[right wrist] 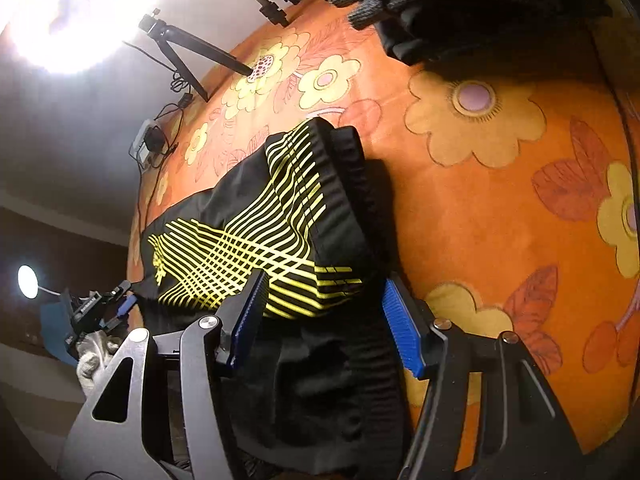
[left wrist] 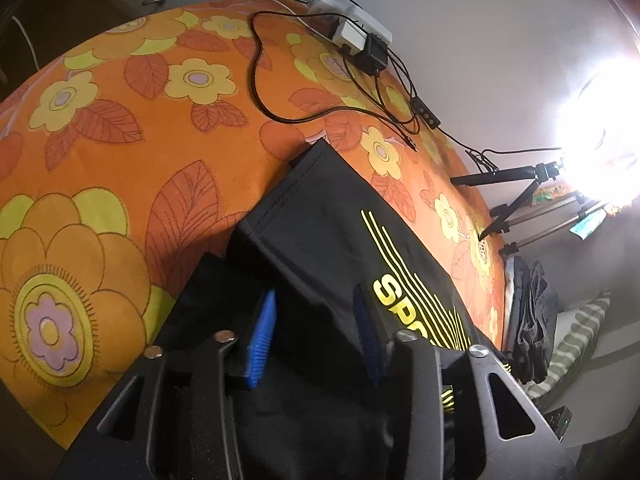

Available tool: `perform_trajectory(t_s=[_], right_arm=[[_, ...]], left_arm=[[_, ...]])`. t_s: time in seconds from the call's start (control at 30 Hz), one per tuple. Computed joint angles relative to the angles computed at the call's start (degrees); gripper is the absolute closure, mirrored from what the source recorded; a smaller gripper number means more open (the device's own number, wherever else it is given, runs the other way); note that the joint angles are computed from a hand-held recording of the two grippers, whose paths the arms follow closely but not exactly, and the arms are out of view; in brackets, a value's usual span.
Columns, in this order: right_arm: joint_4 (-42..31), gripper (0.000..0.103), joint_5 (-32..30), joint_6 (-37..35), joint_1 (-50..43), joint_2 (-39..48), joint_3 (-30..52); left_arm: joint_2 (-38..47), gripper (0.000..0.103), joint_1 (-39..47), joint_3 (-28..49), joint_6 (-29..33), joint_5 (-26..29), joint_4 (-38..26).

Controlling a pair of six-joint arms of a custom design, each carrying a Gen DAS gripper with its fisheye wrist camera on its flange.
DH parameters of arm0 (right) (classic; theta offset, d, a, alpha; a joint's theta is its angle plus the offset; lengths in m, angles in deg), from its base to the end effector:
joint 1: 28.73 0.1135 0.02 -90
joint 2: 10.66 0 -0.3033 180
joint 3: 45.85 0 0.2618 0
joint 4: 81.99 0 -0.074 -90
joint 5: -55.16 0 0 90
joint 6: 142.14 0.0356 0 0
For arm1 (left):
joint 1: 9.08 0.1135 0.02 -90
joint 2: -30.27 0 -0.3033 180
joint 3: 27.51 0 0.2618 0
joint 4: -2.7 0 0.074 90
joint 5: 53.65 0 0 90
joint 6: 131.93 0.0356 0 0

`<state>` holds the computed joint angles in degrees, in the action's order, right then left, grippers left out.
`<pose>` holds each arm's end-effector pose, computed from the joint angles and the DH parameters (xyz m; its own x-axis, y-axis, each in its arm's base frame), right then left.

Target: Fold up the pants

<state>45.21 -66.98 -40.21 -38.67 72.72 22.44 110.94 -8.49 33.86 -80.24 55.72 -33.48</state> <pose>0.2761 -0.0292 0.2501 -0.9034 0.3360 -0.2664 0.1387 0.8168 0.5600 0.2790 -0.0089 0.2376 -0.7570 -0.5927 -0.2753 -0.3709 0.7365 -0.5657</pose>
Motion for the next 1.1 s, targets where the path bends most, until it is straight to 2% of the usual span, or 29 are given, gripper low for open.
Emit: perform_trajectory(t_s=[0.13, 0.23, 0.3, 0.33, 0.4, 0.5, 0.67, 0.83, 1.0, 1.1], right_arm=[[0.93, 0.045, 2.59, 1.23, 1.86, 0.89, 1.0], [1.49, 0.057, 5.23, 1.8, 3.1, 0.7, 1.32], [1.8, 0.07, 6.04, 1.96, 3.35, 0.58, 1.37], [1.93, 0.073, 6.27, 2.06, 3.42, 0.47, 1.4], [2.31, 0.081, 5.98, 2.25, 3.17, 0.01, 1.13], [2.42, 0.09, 5.56, 1.75, 2.85, -0.94, 0.87], [2.62, 0.091, 6.88, 1.57, 3.95, -3.28, 1.11], [2.72, 0.092, 5.5, 1.8, 3.58, -5.69, 1.75], [2.9, 0.092, 7.45, 1.58, 5.18, -6.49, 1.89], [2.86, 0.093, 7.49, 1.24, 5.6, -6.28, 1.67]], left_arm=[[2.17, 0.056, -0.5, 1.15, -0.83, -0.51, 0.52], [2.67, 0.056, -1.45, 1.27, -1.39, -2.21, 1.45], [2.56, 0.06, -2.54, 1.32, -1.14, -4.17, 2.09], [2.25, 0.065, -2.94, 1.13, -1.07, -5.13, 2.52], [2.19, 0.097, -3.28, 1.02, -0.61, -5.96, 3.12], [1.89, 0.1, -3.53, 0.5, 0.14, -7.27, 4.06], [-0.82, 0.101, -2.98, -0.14, 0.0, -9.1, 5.04], [-4.37, 0.101, -2.11, 0.46, 1.06, -8.98, 5.04], [-4.71, 0.102, -2.95, 0.6, 4.36, -11.57, 3.82], [-3.83, 0.102, -3.5, 1.18, 5.87, -10.91, 2.34]])
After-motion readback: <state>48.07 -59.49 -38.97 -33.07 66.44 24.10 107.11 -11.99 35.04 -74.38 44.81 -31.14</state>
